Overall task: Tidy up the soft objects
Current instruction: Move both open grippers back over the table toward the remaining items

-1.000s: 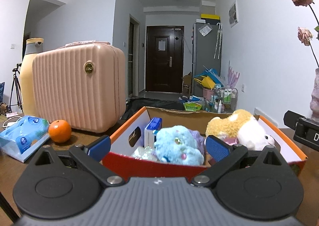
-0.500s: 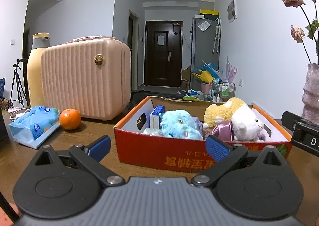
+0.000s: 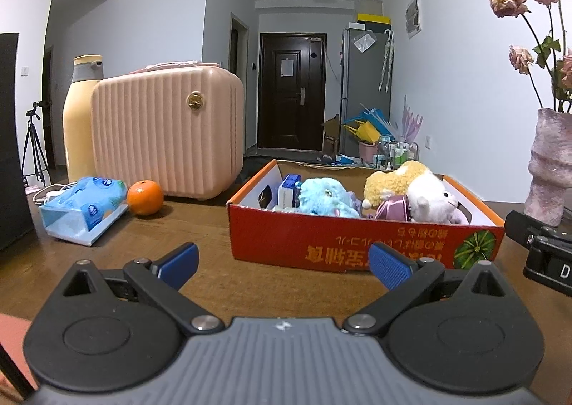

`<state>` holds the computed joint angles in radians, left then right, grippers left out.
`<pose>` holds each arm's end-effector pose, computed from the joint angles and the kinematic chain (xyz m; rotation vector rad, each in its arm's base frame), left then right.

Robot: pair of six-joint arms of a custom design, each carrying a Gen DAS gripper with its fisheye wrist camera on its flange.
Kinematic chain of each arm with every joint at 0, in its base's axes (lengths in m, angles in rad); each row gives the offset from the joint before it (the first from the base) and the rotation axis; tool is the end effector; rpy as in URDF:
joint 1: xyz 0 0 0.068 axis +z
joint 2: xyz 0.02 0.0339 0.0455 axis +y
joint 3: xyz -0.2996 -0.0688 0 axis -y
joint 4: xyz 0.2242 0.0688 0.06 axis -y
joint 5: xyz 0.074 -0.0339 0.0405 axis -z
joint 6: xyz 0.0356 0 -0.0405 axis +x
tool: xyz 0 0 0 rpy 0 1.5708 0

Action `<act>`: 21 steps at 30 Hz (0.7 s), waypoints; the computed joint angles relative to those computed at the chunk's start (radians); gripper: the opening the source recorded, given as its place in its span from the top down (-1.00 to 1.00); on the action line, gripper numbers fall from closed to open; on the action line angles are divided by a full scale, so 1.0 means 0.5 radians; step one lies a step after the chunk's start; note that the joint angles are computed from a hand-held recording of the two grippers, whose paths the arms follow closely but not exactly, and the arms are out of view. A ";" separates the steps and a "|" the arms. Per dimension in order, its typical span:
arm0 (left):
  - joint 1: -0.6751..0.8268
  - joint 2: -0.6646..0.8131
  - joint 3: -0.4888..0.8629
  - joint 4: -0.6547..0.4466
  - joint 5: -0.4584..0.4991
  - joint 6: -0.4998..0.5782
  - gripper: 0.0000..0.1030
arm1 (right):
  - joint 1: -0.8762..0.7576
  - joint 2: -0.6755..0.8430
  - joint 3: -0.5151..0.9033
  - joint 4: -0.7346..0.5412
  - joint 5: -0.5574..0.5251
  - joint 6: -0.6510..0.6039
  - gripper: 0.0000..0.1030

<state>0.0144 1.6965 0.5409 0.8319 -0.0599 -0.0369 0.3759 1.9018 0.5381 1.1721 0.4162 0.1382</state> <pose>0.3067 0.0065 0.1949 -0.0894 1.8920 0.0414 0.3093 0.1066 0.1695 0.0935 1.7434 0.0093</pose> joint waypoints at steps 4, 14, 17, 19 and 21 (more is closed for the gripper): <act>0.032 -0.096 -0.106 0.002 0.039 0.014 -1.00 | 0.061 -0.069 -0.104 0.014 0.044 -0.017 -1.00; 0.127 -0.345 -0.342 -0.022 0.142 0.069 -1.00 | 0.240 -0.225 -0.334 0.036 0.151 -0.035 -1.00; 0.163 -0.429 -0.410 -0.036 0.182 0.091 -1.00 | 0.295 -0.274 -0.403 0.054 0.177 -0.036 -1.00; 0.195 -0.489 -0.453 -0.056 0.219 0.102 -1.00 | 0.337 -0.310 -0.443 0.046 0.190 -0.031 -1.00; 0.224 -0.548 -0.483 -0.090 0.254 0.108 -1.00 | 0.367 -0.345 -0.477 0.033 0.195 -0.025 -1.00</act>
<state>0.1263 1.4227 0.2996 0.7870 0.0672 0.0173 0.5594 1.7295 0.2994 1.1884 0.5135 0.1257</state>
